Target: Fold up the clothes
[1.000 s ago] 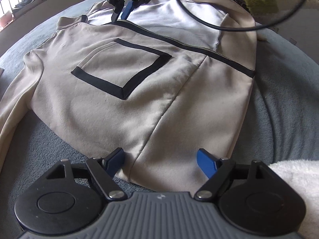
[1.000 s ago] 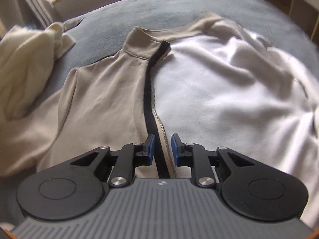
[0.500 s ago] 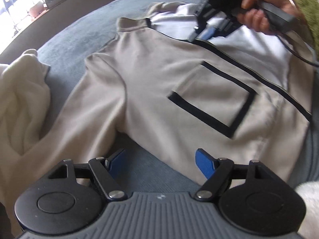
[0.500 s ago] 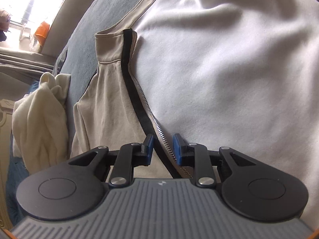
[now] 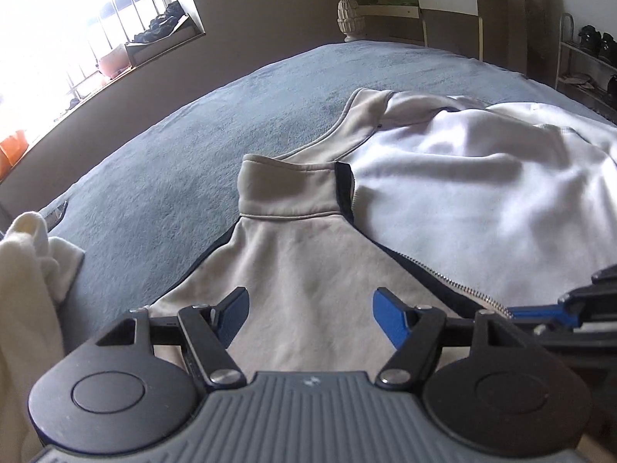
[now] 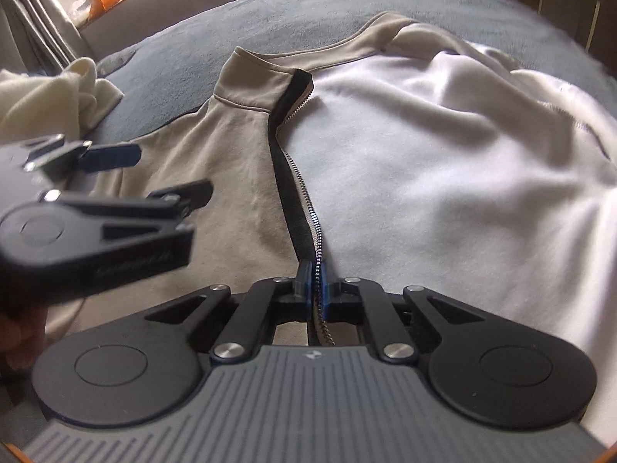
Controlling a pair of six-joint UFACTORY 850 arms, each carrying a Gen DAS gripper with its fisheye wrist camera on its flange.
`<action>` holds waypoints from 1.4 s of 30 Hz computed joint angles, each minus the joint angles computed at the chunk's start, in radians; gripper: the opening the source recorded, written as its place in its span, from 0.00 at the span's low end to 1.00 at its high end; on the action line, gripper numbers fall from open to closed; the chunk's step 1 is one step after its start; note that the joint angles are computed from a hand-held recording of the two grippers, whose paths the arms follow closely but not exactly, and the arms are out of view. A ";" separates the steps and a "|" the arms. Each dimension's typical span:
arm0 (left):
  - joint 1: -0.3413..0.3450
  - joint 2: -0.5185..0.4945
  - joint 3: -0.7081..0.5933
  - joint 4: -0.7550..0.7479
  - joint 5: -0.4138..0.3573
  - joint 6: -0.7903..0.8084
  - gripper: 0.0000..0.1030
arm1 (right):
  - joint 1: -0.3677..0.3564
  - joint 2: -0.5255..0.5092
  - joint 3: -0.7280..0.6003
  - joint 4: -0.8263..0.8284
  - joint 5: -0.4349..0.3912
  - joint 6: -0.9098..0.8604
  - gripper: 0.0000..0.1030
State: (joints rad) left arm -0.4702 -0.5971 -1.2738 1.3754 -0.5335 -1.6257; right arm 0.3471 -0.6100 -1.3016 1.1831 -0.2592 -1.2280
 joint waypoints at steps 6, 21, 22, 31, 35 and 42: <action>0.002 -0.066 -0.045 -0.039 0.002 0.042 0.73 | 0.018 0.016 0.045 0.224 0.079 -0.249 0.04; 0.045 -0.035 0.032 0.117 0.107 -0.232 0.87 | -0.101 -0.174 -0.220 0.050 -0.361 0.172 0.18; 0.046 -0.034 0.036 0.134 0.110 -0.249 0.87 | -0.101 -0.188 -0.238 0.039 -0.375 0.194 0.18; 0.060 -0.020 0.050 0.183 0.145 -0.302 0.87 | -0.078 -0.192 -0.273 0.090 -0.319 0.120 0.01; 0.072 -0.006 0.049 0.136 0.167 -0.267 0.83 | -0.061 -0.183 -0.258 0.047 -0.260 0.096 0.00; 0.087 0.018 0.056 0.252 0.157 -0.378 0.77 | -0.085 -0.220 -0.307 -0.008 -0.331 0.230 0.11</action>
